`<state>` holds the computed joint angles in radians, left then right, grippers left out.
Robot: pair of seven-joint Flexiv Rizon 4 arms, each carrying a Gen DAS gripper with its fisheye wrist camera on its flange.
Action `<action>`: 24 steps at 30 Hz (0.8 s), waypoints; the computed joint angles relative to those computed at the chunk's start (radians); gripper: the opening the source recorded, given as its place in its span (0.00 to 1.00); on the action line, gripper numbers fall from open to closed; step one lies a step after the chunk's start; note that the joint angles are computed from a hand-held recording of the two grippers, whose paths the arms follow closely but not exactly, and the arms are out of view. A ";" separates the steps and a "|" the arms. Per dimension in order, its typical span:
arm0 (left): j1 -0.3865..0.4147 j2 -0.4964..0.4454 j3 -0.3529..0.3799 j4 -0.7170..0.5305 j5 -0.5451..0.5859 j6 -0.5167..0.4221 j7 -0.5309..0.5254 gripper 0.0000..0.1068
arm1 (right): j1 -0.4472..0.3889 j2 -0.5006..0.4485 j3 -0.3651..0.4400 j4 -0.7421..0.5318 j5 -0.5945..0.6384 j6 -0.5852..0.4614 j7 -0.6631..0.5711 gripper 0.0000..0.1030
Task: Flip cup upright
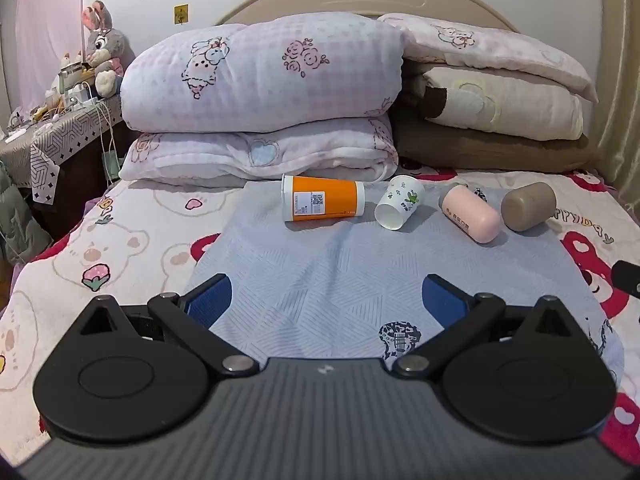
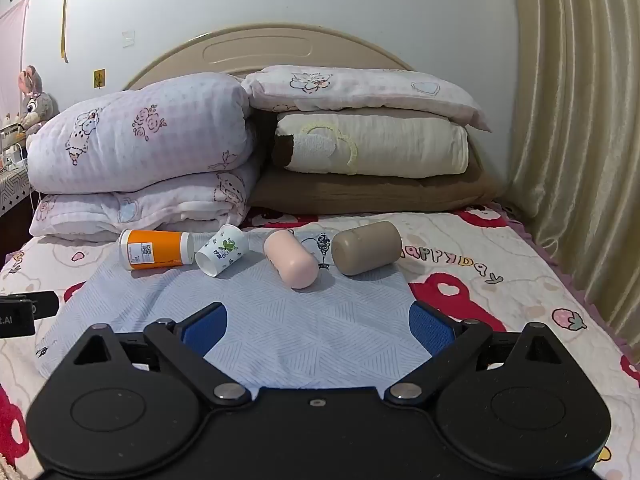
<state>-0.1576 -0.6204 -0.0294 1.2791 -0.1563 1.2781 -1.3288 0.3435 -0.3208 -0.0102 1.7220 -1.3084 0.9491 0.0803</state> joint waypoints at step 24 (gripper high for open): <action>-0.001 0.001 -0.013 0.012 -0.020 0.023 -0.003 0.96 | 0.003 -0.002 0.002 -0.003 -0.018 -0.018 -0.008 1.00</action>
